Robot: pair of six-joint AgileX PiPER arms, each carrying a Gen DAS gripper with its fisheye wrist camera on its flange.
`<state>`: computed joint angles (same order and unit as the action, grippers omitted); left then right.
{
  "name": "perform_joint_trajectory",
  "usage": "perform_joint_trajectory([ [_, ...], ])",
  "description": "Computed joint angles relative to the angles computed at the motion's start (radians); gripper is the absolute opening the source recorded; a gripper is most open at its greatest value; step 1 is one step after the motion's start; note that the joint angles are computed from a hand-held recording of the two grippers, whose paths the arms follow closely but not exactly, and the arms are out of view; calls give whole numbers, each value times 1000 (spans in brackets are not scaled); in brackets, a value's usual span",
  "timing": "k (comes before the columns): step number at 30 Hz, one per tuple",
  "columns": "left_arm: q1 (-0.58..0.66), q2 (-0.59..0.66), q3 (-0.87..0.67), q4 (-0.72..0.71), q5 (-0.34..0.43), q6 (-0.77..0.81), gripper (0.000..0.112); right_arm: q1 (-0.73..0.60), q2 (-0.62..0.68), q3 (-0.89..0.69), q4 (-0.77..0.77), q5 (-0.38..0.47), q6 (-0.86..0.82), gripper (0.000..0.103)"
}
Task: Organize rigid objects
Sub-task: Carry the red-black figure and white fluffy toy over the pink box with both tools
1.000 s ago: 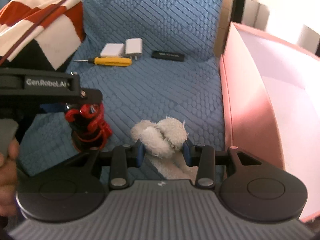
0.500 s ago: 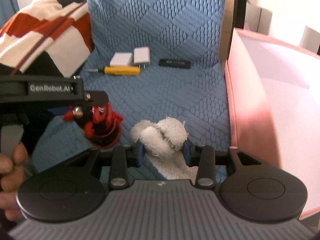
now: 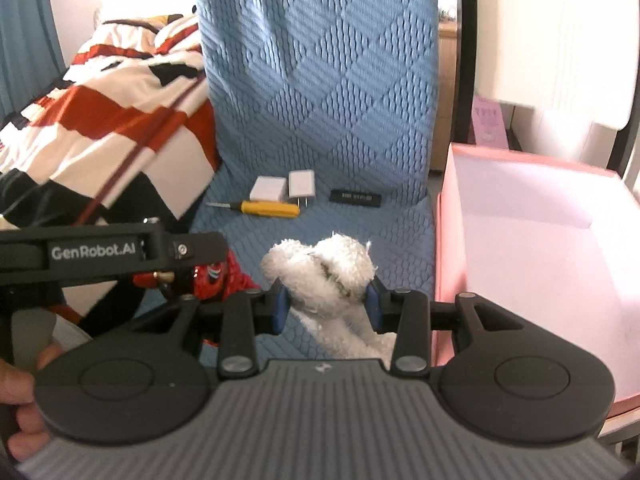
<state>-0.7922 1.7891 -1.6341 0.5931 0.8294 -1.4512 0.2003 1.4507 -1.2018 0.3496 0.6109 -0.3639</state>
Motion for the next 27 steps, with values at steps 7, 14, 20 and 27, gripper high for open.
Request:
perform_joint_trajectory([
  [7, -44, -46, -29, 13, 69, -15, 63, -32, -78, -13, 27, 51, -11, 41],
  [14, -57, -7, -124, -25, 104, 50, 63, -106, -117, -28, 68, 118, -43, 41],
  [20, -73, 100, -312, -75, 152, 135, 63, -200, -132, -24, 105, 143, -95, 41],
  [27, -85, 284, -623, -143, 231, 240, 63, -338, -118, -47, 162, 182, -198, 41],
])
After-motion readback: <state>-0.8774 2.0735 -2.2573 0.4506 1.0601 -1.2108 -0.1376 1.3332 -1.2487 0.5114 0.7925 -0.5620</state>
